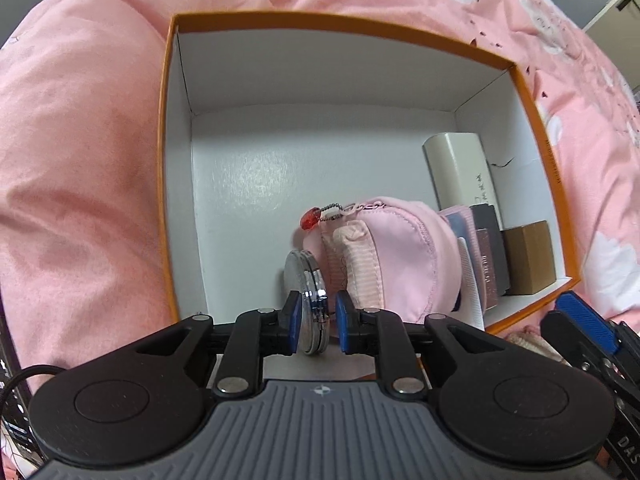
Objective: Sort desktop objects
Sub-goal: 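Lower the pouch and mirror into the orange box and open both grippers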
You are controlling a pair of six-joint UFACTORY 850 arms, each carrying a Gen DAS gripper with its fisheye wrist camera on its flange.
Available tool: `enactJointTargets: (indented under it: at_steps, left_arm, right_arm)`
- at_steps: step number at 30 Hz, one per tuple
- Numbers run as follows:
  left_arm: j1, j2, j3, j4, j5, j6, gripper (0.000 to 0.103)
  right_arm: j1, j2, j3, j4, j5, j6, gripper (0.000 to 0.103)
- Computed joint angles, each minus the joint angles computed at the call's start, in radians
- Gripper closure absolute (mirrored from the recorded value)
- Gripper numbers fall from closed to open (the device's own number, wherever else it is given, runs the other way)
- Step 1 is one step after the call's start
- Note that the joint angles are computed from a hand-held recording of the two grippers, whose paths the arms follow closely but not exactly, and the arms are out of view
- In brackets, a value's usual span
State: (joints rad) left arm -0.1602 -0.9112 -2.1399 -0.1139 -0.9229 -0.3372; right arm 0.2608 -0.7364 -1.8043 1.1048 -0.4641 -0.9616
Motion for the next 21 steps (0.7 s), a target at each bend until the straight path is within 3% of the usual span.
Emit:
enactJointTargets:
  at_steps: [5, 21]
  left_arm:
    - [0.009, 0.064, 0.105, -0.043, 0.083, 0.044, 0.083]
    - [0.043, 0.097, 0.194, -0.290, 0.227, 0.136, 0.083]
  right_arm:
    - [0.004, 0.006, 0.009, -0.003, 0.011, -0.002, 0.062]
    - [0.009, 0.009, 0.016, -0.034, 0.022, 0.011, 0.062]
